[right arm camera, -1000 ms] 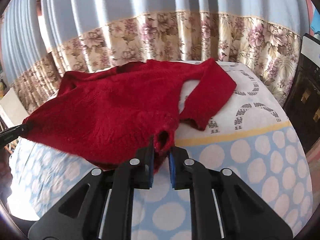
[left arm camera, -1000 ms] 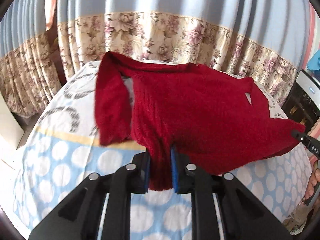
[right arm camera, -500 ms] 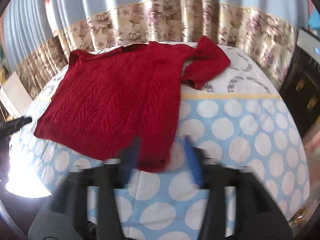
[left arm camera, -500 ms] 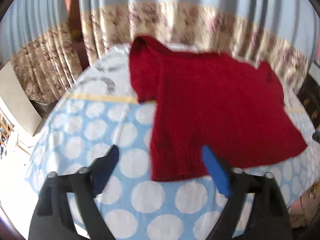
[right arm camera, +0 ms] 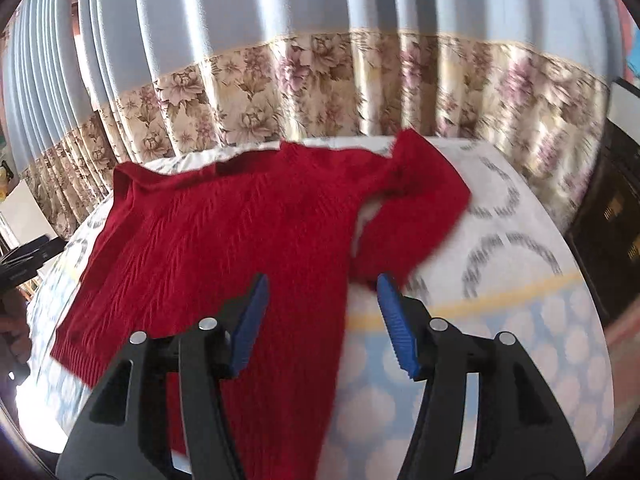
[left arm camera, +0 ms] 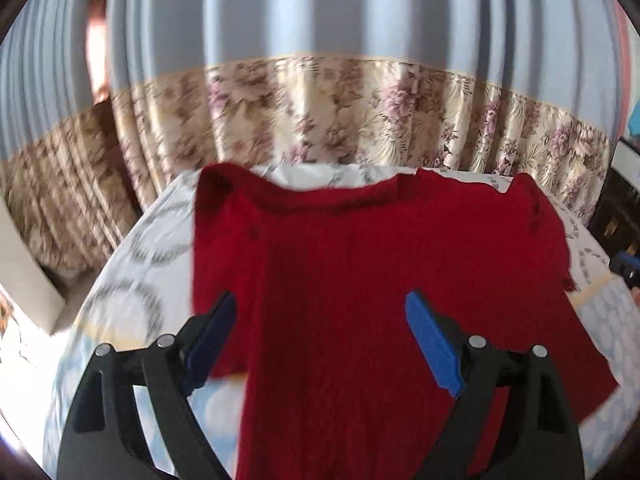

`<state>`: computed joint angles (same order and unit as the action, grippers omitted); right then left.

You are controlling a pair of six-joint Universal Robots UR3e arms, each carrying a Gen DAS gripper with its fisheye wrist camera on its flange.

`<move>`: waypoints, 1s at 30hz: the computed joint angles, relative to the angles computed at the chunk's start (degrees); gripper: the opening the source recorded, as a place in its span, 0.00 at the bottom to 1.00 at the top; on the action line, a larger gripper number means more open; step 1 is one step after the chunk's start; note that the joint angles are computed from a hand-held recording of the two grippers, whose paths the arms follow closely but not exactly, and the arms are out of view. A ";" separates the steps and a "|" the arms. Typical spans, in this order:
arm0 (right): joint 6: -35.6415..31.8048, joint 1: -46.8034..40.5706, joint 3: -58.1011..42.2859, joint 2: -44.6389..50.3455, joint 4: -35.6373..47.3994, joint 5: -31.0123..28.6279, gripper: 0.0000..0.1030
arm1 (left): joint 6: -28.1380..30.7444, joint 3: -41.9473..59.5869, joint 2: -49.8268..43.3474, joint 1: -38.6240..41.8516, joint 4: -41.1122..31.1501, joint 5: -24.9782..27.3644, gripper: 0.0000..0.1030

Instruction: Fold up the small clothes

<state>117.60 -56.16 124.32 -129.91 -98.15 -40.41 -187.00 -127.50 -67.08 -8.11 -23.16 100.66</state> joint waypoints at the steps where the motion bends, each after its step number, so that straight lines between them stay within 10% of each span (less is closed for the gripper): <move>1: 5.35 3.76 0.21 4.10 -8.22 -0.50 0.60 | 0.75 1.76 -3.82 0.34 2.69 -1.11 0.84; 8: 36.11 26.93 -13.68 37.26 -47.93 -10.19 0.71 | 2.22 23.68 -30.57 1.31 4.37 -0.57 0.84; 30: 47.97 44.87 -50.03 73.92 -52.17 -28.05 0.76 | -2.70 89.54 -76.24 10.59 -22.99 5.67 0.84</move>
<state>165.57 -11.29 74.29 -56.00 -150.33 -68.47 -189.70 -37.96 -143.32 2.48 -46.15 106.33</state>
